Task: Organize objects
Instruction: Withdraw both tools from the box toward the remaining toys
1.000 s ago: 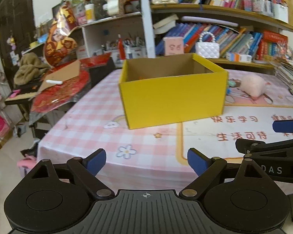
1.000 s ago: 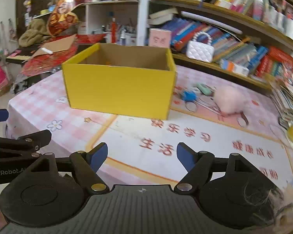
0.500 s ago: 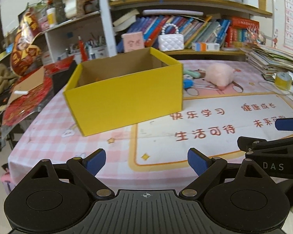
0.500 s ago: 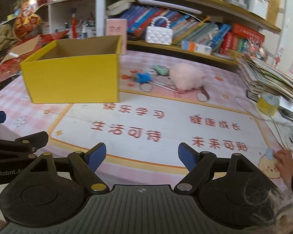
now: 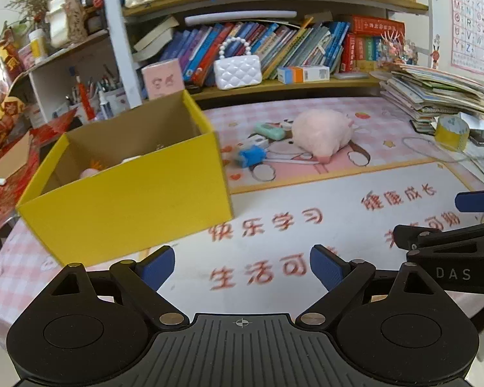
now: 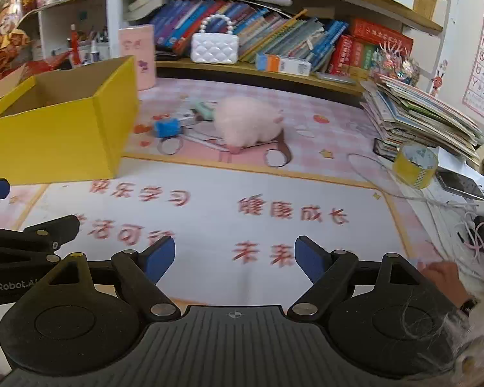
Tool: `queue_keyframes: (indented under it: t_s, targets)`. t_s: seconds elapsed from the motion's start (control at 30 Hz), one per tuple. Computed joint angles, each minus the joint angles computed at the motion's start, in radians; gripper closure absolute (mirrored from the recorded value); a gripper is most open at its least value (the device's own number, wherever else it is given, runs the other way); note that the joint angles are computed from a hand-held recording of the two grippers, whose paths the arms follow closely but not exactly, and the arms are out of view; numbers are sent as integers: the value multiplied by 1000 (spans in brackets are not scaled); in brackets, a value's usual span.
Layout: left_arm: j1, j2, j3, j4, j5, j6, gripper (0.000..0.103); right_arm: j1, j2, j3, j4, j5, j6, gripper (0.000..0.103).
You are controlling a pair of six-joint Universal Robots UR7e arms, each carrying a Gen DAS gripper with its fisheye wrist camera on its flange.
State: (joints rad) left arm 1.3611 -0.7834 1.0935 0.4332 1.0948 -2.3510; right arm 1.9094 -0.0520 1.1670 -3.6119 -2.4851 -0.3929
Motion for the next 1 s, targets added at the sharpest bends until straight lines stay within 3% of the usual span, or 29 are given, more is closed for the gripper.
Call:
queue_keyframes:
  t_s: [0.63,0.8,1.0]
  targets:
    - [-79,213,-223,-1,-91,-82,10,-135,-96,-33,3,156,-127,23]
    - [-94,228,-221,-87,-117,-42,10,-155,-95,-80,-15,215,-173,23]
    - [-104,278,-285,-137,-158,-35,12,-181,-85,-168,49,296,-176,23]
